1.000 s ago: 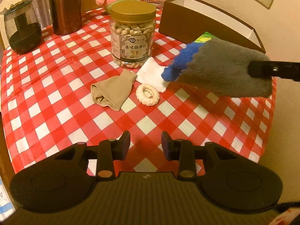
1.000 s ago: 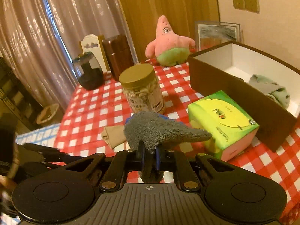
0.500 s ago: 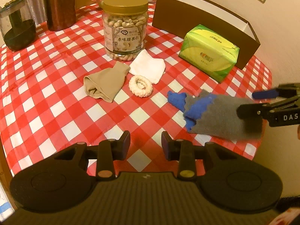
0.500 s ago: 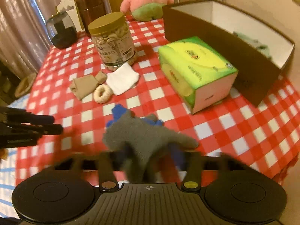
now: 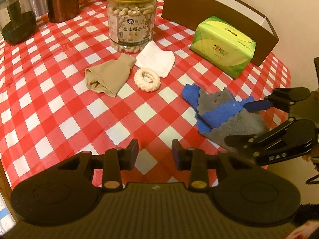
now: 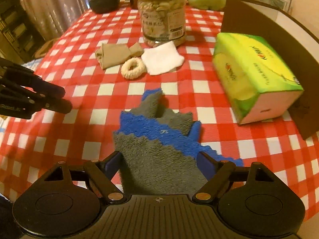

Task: Organize soft objects
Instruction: 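Lift the grey-and-blue towel off the table with right tool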

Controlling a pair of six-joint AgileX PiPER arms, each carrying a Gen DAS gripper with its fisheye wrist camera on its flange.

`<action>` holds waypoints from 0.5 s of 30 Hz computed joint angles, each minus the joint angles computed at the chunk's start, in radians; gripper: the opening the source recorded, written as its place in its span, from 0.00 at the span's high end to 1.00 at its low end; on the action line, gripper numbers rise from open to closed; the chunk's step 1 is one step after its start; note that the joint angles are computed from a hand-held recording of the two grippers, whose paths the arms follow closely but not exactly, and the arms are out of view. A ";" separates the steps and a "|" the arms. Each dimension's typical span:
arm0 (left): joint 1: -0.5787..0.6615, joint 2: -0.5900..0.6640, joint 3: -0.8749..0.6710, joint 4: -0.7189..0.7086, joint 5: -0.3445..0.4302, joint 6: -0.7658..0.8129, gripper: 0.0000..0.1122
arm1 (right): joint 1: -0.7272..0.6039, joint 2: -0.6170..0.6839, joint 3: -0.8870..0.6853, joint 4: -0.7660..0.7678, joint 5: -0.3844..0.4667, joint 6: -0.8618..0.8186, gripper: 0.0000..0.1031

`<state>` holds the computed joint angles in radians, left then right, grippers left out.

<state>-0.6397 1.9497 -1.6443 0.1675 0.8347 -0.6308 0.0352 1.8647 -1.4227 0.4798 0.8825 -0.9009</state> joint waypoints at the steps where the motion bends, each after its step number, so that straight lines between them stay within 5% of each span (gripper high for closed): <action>1: 0.000 0.002 -0.003 0.000 0.002 0.001 0.71 | 0.011 0.002 0.005 -0.012 -0.015 0.005 0.20; 9: 0.003 0.020 -0.032 0.008 0.010 0.006 0.70 | 0.077 -0.009 0.067 -0.088 -0.152 0.081 0.22; 13: 0.008 0.033 -0.043 0.008 0.009 0.016 0.70 | 0.063 -0.014 0.068 -0.043 -0.142 0.040 0.63; 15: 0.010 0.043 -0.054 0.013 0.009 0.022 0.70 | 0.068 -0.015 0.062 -0.063 -0.149 0.073 0.72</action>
<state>-0.6301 1.9928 -1.6986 0.1802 0.8442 -0.6084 0.1032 1.8493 -1.3611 0.4165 0.7336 -0.8280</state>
